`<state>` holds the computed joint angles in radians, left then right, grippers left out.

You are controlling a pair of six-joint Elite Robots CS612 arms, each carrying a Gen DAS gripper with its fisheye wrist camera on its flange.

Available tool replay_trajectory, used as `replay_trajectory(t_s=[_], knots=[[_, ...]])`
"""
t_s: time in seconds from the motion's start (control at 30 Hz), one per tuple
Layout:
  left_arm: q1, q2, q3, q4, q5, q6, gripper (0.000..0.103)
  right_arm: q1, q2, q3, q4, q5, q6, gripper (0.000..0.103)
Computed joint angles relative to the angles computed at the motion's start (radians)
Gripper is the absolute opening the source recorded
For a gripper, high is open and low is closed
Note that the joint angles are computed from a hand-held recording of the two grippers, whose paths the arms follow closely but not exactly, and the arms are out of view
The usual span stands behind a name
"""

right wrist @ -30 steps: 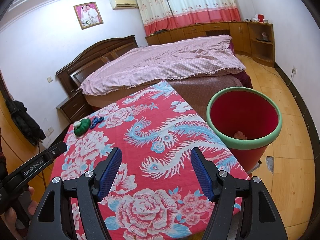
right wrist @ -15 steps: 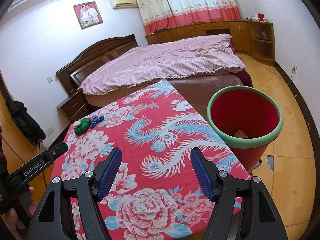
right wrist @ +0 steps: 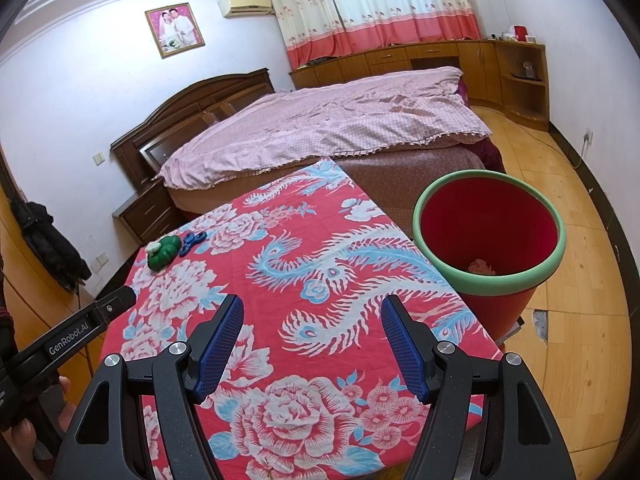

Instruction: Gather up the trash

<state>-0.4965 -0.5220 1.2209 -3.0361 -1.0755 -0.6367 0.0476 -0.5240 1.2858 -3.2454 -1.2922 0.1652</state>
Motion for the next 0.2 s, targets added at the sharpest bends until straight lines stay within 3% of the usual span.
replay_trajectory(t_s=[0.2], knots=[[-0.003,-0.003,0.006,0.005,0.001,-0.004,0.058,0.0,0.004,-0.001,0.0,-0.008,0.001,0.073]])
